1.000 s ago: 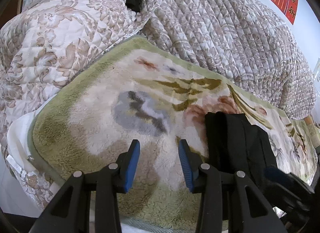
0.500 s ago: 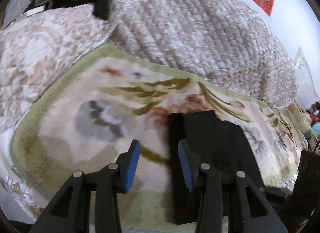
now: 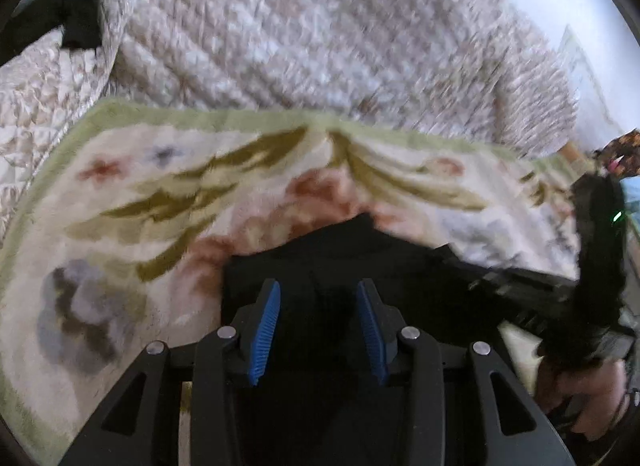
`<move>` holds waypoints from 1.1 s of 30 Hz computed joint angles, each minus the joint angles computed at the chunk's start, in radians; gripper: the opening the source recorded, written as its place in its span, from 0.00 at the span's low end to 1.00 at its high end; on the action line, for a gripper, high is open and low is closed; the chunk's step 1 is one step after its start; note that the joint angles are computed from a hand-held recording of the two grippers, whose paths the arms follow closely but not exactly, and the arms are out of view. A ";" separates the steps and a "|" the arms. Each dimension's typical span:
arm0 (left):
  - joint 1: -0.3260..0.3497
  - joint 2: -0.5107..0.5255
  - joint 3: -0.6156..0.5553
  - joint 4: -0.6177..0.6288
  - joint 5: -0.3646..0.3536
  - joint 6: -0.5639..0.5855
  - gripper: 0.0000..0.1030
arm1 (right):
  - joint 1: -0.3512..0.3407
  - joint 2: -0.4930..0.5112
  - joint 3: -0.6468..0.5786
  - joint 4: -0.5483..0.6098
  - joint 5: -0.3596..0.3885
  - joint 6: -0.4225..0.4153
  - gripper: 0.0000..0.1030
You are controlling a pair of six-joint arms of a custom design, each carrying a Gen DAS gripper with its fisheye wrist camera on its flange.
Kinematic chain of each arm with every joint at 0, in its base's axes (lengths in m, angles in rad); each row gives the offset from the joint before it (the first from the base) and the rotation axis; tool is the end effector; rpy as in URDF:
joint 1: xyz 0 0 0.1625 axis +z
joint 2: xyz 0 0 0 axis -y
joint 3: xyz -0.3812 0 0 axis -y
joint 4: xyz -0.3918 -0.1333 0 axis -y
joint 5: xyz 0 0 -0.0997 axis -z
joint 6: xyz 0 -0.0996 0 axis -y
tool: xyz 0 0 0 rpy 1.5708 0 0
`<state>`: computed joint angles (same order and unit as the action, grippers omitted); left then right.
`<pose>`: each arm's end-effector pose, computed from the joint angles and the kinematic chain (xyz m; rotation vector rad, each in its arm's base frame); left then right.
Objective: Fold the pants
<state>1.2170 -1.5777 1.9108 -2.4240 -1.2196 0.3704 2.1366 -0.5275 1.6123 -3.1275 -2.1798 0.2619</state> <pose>-0.0163 -0.5277 0.3840 0.8379 2.5721 -0.7150 0.4066 -0.4979 -0.0195 0.2013 -2.6248 0.9096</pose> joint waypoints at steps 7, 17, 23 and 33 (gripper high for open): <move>0.024 0.001 0.034 -0.071 -0.002 0.035 0.45 | -0.019 -0.005 0.048 -0.090 0.004 0.017 0.07; 0.029 0.004 0.044 -0.103 -0.004 0.038 0.49 | -0.016 0.012 0.057 -0.158 -0.002 -0.014 0.07; 0.025 -0.007 0.055 -0.114 0.001 0.039 0.50 | -0.005 0.001 0.074 -0.156 -0.013 -0.027 0.10; 0.026 -0.192 0.175 -0.070 0.009 0.072 0.50 | 0.147 0.021 0.127 -0.137 -0.234 -0.035 0.36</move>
